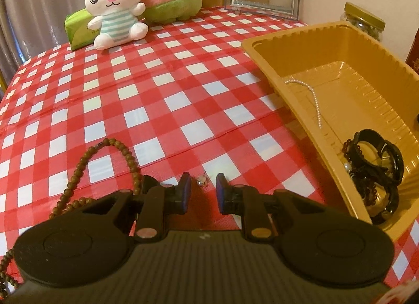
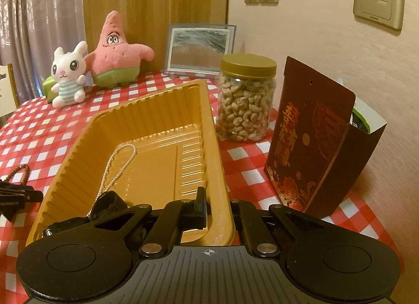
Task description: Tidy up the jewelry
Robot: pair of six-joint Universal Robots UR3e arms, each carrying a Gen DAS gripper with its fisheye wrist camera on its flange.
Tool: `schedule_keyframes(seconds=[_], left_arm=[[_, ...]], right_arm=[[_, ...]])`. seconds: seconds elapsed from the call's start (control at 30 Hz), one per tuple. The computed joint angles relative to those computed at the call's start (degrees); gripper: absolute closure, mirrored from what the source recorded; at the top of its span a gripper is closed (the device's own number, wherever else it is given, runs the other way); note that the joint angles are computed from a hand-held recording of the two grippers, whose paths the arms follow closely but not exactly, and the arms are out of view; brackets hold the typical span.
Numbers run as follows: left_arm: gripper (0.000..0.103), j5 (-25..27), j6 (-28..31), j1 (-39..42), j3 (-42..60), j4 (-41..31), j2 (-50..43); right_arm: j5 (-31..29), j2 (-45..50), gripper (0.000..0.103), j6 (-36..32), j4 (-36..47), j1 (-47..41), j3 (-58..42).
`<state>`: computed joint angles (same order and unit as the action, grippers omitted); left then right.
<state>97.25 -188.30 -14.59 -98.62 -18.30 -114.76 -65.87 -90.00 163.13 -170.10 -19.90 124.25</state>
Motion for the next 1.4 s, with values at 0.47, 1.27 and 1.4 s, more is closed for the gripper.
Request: schedule_keyframes(seconds=[0.47,1.27,1.4], left_arm=[[0.097,1.6,-0.4,-0.9,1.2,-0.6,-0.1],[0.097,-6.5,-8.6,-9.2,18.4,-12.6,-0.4],[0.097,-6.2,-8.9,-10.9,23.3,-14.1,-4.1]], right_arm=[[0.8,0.2,0.098,-0.5,-0.1,-0.1,0.3],[1.8,-0.5,0.099,-0.6,1.6,1.2,-0.8],[2.2,-0.5,0.099,-0.8,1.8,1.1,-0.8]])
